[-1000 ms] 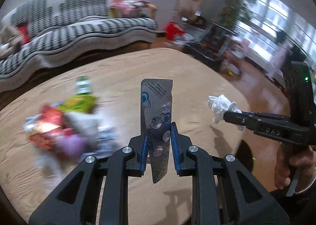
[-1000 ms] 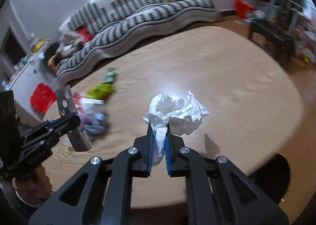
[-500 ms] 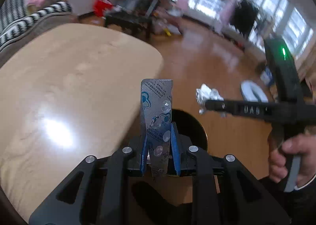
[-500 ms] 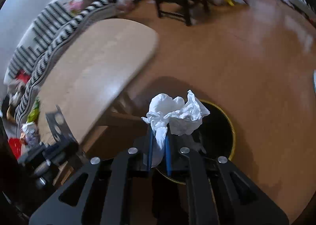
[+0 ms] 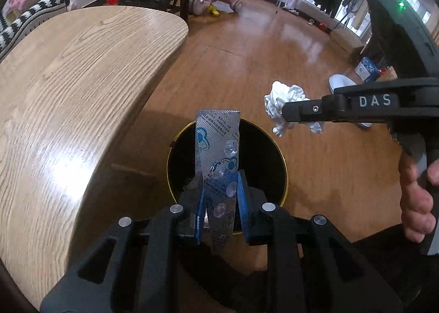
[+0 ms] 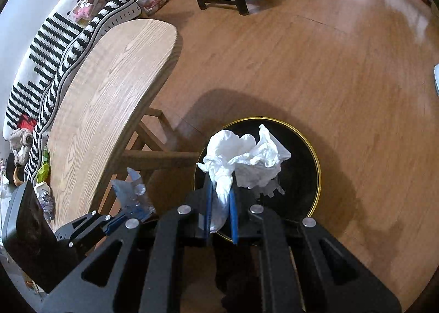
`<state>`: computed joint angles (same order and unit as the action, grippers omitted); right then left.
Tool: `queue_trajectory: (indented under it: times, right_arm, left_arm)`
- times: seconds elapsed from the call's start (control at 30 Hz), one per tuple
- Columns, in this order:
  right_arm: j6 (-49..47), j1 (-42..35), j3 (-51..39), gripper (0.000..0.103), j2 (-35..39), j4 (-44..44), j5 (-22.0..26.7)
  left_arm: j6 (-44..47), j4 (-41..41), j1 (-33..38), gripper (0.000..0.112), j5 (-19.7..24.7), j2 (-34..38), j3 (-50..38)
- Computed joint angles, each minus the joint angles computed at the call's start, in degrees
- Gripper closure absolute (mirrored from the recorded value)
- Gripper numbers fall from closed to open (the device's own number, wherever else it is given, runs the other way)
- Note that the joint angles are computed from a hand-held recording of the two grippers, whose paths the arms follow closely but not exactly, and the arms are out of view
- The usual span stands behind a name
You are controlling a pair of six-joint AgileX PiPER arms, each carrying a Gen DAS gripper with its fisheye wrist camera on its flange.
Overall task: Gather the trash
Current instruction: 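Carry both items over the trash bin and open both tools to drop them, then move both tools back over the trash pile on the table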
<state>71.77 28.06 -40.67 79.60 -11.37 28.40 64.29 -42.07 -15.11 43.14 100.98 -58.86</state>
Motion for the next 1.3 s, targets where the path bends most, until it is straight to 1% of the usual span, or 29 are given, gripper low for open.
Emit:
queue_trajectory:
  times: [0.03, 0.17, 0.23, 0.3, 0.33, 0.37, 0.4, 0.43, 0.47, 0.53, 0.63, 0.7, 0.77, 0.87, 0.93, 1.03, 1.1, 1.2, 1.3]
  right_arm:
    - [-0.41, -0.15, -0.11, 0.092, 0.18, 0.25, -0.14]
    - [0.27, -0.04, 0.12, 0.092, 0.00, 0.03, -0.24]
    - [1.56, 0.12, 0.54, 0.091, -0.56, -0.76, -0.20]
    - [2.26, 0.00, 0.82, 0.089, -0.96, -1.33, -0.10]
    - [2.01, -0.27, 1.06, 0.084, -1.13, -0.87, -0.27]
    - [1.30, -0.55, 1.29, 0.070, -1.25, -0.03, -0.56]
    - [1.02, -0.67, 1.51, 0.059, -1.45, 0.33, -0.75]
    - [2.29, -0.31, 1.55, 0.042, -1.75, -0.69, -0.58]
    - [4.01, 0.28, 1.46, 0.038, -2.05, -2.35, -0.21]
    - [4.95, 0.83, 0.78, 0.038, -1.89, -3.69, 0.69]
    - [3.45, 1.00, 0.05, 0.038, -1.17, -2.56, 0.46]
    - [5.60, 1.99, -1.08, 0.038, -0.86, -4.92, 1.77]
    - [9.76, 3.91, -2.44, 0.038, -0.71, -9.12, 3.99]
    - [15.98, 7.63, -5.85, 0.037, 0.47, -15.55, 8.38]
    - [18.74, 10.22, -9.59, 0.035, 2.30, -19.19, 11.21]
    - [19.98, 13.32, -16.18, 0.034, 6.44, -22.34, 12.40]
    - [17.64, 14.84, -21.93, 0.034, 10.26, -22.07, 13.15]
    - [12.07, 17.66, -33.02, 0.034, 17.84, -21.01, 14.05]
    - [2.79, 19.90, -47.82, 0.034, 27.45, -16.07, 16.04]
  left_arm:
    - [-0.19, -0.33, -0.72, 0.092, -0.67, 0.16, 0.33]
    - [-0.41, -0.67, -1.38, 0.092, -0.77, 0.37, 0.28]
    - [-1.03, 0.13, -1.91, 0.086, -0.93, 1.01, -0.08]
    - [-0.85, 0.14, -1.98, 0.055, -1.95, 0.60, 1.18]
    - [-0.87, -0.08, -2.15, 0.051, -2.61, 0.86, 0.95]
    - [-0.74, -0.16, -2.17, 0.049, -2.93, 0.79, 1.05]
    - [-0.75, 0.08, -2.00, 0.047, -2.76, 0.59, 1.20]
    - [-1.14, 0.47, -1.77, 0.045, -2.59, 0.37, 1.15]
    - [-1.18, 0.49, -1.24, 0.044, -2.11, -0.41, 1.42]
    - [-0.83, 0.23, 0.05, 0.043, -1.10, -1.23, 1.32]
    - [0.39, -0.39, 2.83, 0.040, 0.59, -3.22, 1.63]
    - [0.77, -0.55, 4.53, 0.039, 1.77, -4.23, 1.31]
    - [1.87, -0.84, 7.76, 0.037, 4.02, -6.22, 1.29]
    - [3.95, -2.04, 12.87, 0.028, 6.90, -9.33, 1.26]
    - [5.60, -3.11, 17.80, 0.027, 9.43, -11.24, 0.48]
    - [7.62, -4.78, 26.51, 0.024, 13.38, -11.98, -1.87]
    - [8.64, -5.16, 32.22, 0.021, 15.12, -11.89, -3.80]
    - [10.08, -5.01, 42.88, 0.021, 19.03, -9.26, -8.97]
    - [10.93, -4.97, 51.72, 0.021, 20.72, -5.96, -13.97]
